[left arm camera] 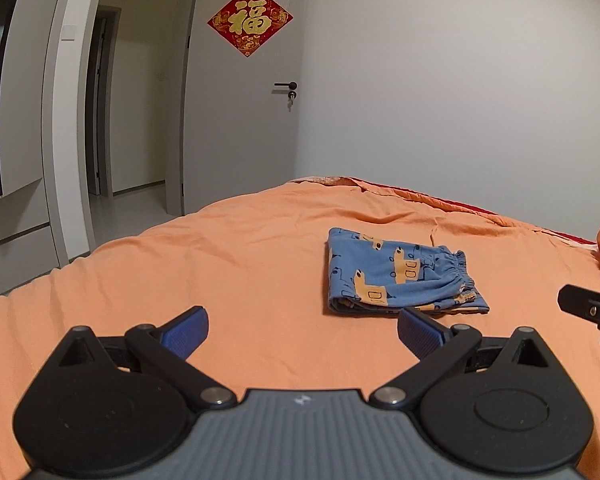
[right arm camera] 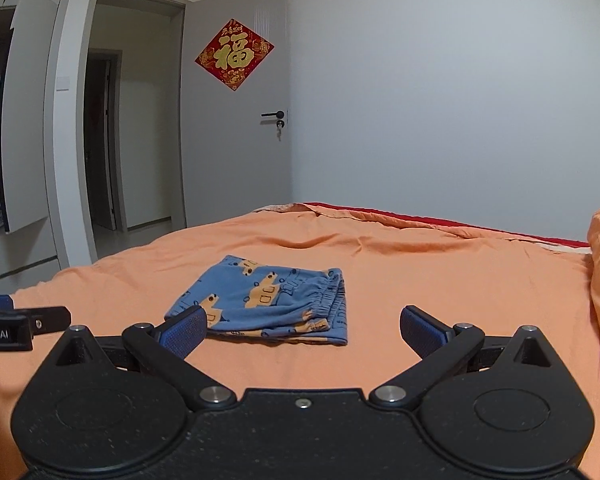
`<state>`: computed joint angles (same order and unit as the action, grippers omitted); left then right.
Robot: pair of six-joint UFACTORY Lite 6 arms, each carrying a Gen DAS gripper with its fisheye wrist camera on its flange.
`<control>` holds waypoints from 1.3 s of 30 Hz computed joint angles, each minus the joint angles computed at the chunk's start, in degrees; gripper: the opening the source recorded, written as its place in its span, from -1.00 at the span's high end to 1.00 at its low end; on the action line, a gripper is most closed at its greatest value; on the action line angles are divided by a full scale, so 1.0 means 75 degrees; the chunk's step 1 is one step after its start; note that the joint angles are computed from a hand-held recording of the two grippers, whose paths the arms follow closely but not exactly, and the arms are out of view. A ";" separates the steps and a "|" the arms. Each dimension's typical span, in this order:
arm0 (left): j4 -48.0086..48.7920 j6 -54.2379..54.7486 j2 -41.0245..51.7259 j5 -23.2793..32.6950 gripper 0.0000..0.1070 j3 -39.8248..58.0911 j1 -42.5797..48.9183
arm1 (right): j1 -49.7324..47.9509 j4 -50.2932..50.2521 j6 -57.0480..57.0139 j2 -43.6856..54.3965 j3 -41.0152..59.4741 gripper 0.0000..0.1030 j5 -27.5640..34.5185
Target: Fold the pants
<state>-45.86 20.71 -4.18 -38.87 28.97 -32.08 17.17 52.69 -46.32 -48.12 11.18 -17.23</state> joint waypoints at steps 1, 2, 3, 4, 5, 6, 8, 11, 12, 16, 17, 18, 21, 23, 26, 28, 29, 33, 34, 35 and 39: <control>0.0163 -0.0157 0.0067 -0.0063 -0.92 -0.0026 0.0043 | 0.0064 0.0018 -0.0063 0.0013 -0.0063 -0.99 -0.0113; 0.0321 -0.0295 0.0163 -0.0137 -0.92 -0.0021 0.0098 | 0.0132 -0.0020 -0.0072 0.0048 -0.0122 -0.99 -0.0242; 0.0471 -0.0437 0.0273 -0.0218 -0.92 -0.0009 0.0151 | 0.0191 -0.0162 0.0043 0.0117 -0.0172 -0.99 -0.0376; 0.0620 -0.0585 0.0385 -0.0273 -0.92 0.0016 0.0217 | 0.0190 -0.0525 0.0393 0.0194 -0.0223 -0.99 -0.0471; 0.0779 -0.0760 0.0505 -0.0324 -0.92 0.0047 0.0290 | 0.0209 -0.0890 0.0796 0.0277 -0.0287 -0.99 -0.0604; 0.0921 -0.0940 0.0625 -0.0372 -0.92 0.0086 0.0364 | 0.0229 -0.1265 0.1215 0.0387 -0.0338 -0.99 -0.0753; 0.1169 -0.1253 0.0836 -0.0445 -0.92 0.0144 0.0500 | 0.0387 -0.1761 0.1781 0.0655 -0.0480 -0.99 -0.1264; 0.1350 -0.1486 0.1189 -0.0597 -0.92 0.0247 0.0618 | 0.0639 -0.2278 0.2322 0.1323 -0.0579 -0.99 -0.2237; 0.1351 -0.1510 0.1298 -0.0564 -0.92 0.0313 0.0652 | 0.0666 -0.2408 0.2477 0.1574 -0.0564 -0.99 -0.2482; 0.1499 -0.1745 0.1553 -0.0465 -0.92 0.0469 0.0749 | 0.0558 -0.2816 0.3111 0.2547 -0.0272 -0.99 -0.2957; 0.1459 -0.1724 0.1595 -0.0480 -0.92 0.0501 0.0730 | 0.0534 -0.2869 0.3181 0.2716 -0.0223 -0.99 -0.3011; 0.1457 -0.1723 0.1603 -0.0498 -0.92 0.0497 0.0726 | 0.0539 -0.2877 0.3205 0.2857 -0.0190 -0.99 -0.3060; 0.1396 -0.1698 0.1663 -0.0554 -0.92 0.0525 0.0697 | 0.0488 -0.3058 0.3350 0.3140 -0.0116 -0.99 -0.3078; 0.1344 -0.1660 0.1697 -0.0545 -0.92 0.0568 0.0684 | 0.0500 -0.3101 0.3381 0.3215 -0.0092 -0.99 -0.3084; 0.1296 -0.1601 0.1745 -0.0539 -0.92 0.0611 0.0661 | 0.0516 -0.3143 0.3377 0.3219 -0.0079 -0.99 -0.3057; 0.1252 -0.1560 0.1741 -0.0543 -0.92 0.0609 0.0628 | 0.0485 -0.3184 0.3348 0.3201 -0.0070 -0.99 -0.3008; 0.1237 -0.1539 0.1740 -0.0541 -0.92 0.0609 0.0620 | 0.0463 -0.3214 0.3354 0.3188 -0.0077 -0.99 -0.2993; 0.1165 -0.1467 0.1728 -0.0579 -0.92 0.0590 0.0565 | 0.0514 -0.3063 0.3235 0.3129 -0.0095 -0.99 -0.2955; 0.1162 -0.1461 0.1734 -0.0579 -0.92 0.0592 0.0560 | 0.0519 -0.3045 0.3215 0.3097 -0.0107 -0.99 -0.2939; 0.1153 -0.1455 0.1726 -0.0578 -0.92 0.0581 0.0552 | 0.0550 -0.2988 0.3174 0.3084 -0.0115 -0.99 -0.2942; 0.1089 -0.1394 0.1761 -0.0563 -0.92 0.0617 0.0530 | 0.0533 -0.3023 0.3170 0.3119 -0.0088 -0.99 -0.2927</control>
<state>-37.70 10.26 9.03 -43.09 33.60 -28.10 21.17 30.02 -22.55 -24.72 10.53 -39.19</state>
